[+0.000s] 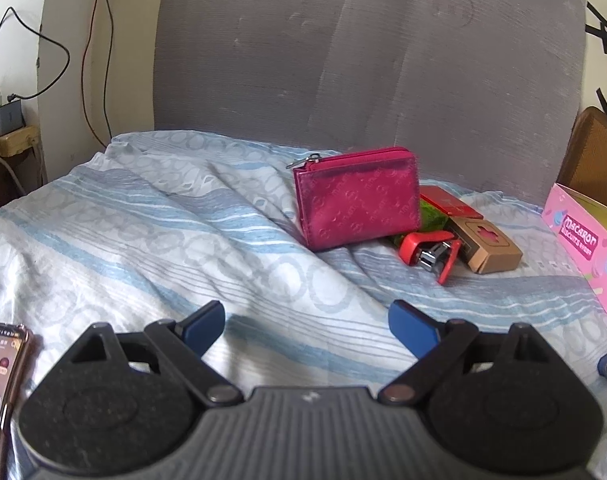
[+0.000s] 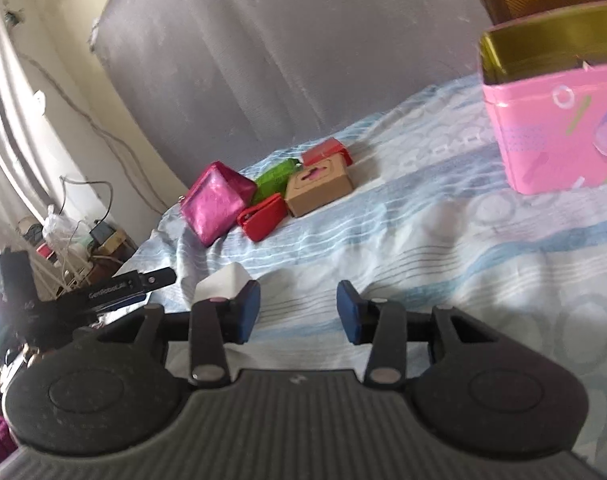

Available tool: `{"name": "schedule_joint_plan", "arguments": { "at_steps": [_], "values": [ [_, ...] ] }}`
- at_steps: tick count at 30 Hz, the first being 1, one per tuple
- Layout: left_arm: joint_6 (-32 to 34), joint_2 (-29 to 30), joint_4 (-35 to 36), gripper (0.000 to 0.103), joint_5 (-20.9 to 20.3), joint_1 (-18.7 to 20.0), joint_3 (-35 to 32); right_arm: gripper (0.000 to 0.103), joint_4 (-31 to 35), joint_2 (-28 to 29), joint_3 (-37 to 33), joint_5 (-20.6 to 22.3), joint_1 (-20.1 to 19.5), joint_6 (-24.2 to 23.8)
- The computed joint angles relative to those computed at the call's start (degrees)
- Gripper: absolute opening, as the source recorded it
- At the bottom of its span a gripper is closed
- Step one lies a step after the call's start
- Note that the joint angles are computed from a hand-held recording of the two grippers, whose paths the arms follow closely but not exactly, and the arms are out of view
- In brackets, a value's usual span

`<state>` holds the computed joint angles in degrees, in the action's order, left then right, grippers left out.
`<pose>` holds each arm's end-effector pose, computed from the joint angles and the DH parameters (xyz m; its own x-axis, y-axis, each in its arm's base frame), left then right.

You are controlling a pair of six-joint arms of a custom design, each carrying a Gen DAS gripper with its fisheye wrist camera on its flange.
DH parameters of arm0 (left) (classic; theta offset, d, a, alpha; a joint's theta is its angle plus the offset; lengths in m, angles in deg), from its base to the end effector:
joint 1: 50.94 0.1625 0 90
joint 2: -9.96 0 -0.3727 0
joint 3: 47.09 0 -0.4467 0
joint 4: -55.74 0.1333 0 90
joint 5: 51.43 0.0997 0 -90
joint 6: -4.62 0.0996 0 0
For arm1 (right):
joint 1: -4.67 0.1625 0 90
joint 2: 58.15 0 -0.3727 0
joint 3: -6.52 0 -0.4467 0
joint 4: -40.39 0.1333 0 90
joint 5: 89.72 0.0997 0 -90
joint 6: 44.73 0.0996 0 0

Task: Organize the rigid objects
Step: 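Carry the charger cube into the pink tin and release it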

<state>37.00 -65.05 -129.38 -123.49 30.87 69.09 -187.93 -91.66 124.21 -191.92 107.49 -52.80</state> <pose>0.0814 -0.5855 0.2533 -0.7803 0.2182 -0.5861 0.5941 0.5513 -0.5857 0.2189 -0.4561 -0.0524 -0.9630 -0.1296 0.2363 -0.2678 0.5585 -0.7850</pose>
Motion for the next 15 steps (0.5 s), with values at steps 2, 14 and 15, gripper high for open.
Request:
{"name": "schedule_joint_plan", "arguments": {
  "at_steps": [2,14,15],
  "values": [
    [0.5,-0.3,-0.5,0.092,-0.5,0.0,0.4,0.046,0.0,0.5,-0.4,0.1,0.5,-2.3],
    [-8.2,-8.6,16.6,0.073,-11.4,1.1,3.1,0.052,2.6,1.2,-1.5,-0.3,1.9,-8.0],
    [-9.0,-9.3,19.1,0.070,-12.2,0.9,2.9,0.052,3.3,1.2,-1.7,-0.5,2.1,-8.4]
  ]
}}
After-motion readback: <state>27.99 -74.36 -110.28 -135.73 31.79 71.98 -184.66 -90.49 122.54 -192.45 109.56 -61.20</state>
